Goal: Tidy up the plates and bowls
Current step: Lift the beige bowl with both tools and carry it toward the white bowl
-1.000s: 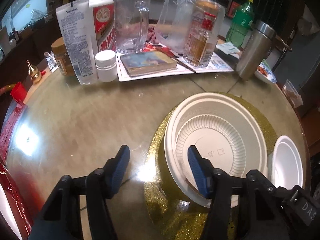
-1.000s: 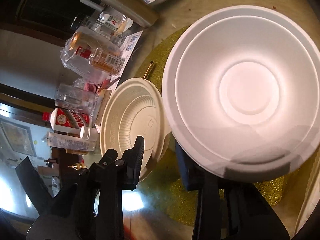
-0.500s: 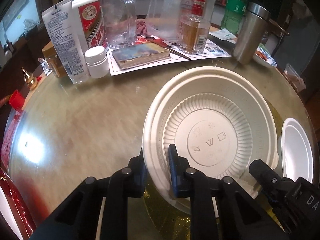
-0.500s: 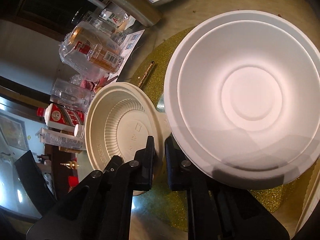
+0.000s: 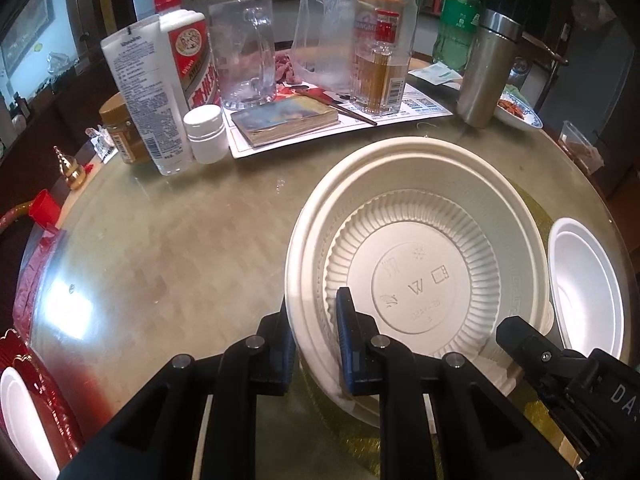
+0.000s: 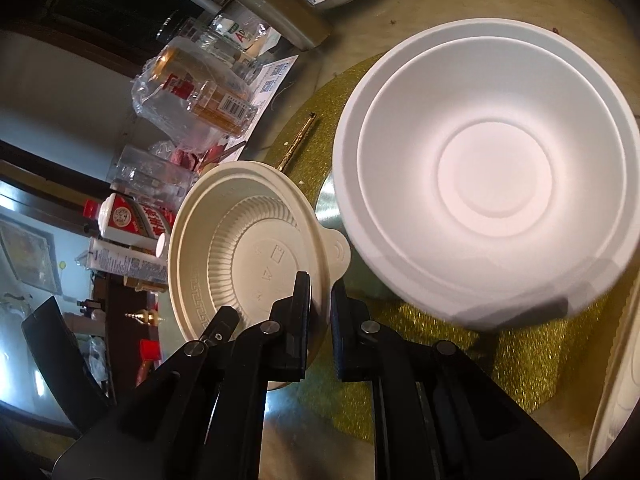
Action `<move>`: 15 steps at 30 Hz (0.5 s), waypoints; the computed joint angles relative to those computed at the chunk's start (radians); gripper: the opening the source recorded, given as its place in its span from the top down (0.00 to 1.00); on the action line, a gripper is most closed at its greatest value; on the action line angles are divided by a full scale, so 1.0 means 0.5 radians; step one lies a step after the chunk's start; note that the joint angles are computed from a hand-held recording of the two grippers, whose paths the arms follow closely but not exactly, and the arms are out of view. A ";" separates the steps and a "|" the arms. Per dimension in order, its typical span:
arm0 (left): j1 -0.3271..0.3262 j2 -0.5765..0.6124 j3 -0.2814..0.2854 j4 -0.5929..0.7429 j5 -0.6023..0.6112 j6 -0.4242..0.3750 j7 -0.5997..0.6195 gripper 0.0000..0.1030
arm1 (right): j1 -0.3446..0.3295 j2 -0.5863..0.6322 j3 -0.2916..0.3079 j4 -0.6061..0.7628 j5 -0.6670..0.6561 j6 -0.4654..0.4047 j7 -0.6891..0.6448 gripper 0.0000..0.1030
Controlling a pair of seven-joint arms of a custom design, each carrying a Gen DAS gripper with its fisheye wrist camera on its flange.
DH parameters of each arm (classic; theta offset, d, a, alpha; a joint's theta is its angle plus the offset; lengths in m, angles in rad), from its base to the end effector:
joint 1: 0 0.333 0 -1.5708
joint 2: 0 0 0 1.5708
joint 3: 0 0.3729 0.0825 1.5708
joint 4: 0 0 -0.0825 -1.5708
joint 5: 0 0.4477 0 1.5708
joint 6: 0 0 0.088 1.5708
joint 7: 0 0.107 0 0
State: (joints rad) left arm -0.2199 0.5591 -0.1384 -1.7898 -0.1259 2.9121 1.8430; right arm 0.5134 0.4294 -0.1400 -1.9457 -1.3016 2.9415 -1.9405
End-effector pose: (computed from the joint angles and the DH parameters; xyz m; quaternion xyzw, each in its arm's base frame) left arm 0.7340 -0.2512 0.3089 -0.4997 0.8180 -0.2474 0.1414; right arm 0.6235 0.3187 0.2953 -0.1985 0.9080 -0.0653 0.3630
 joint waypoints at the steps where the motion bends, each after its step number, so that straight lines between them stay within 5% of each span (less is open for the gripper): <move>1: 0.011 -0.010 -0.009 -0.016 -0.004 0.007 0.010 0.83 | 0.005 -0.007 0.007 -0.005 0.010 -0.014 -0.015 0.91; 15: 0.237 -0.211 -0.214 -0.337 -0.218 0.148 0.326 0.83 | 0.050 -0.138 0.146 -0.116 -0.073 -0.218 0.080 0.91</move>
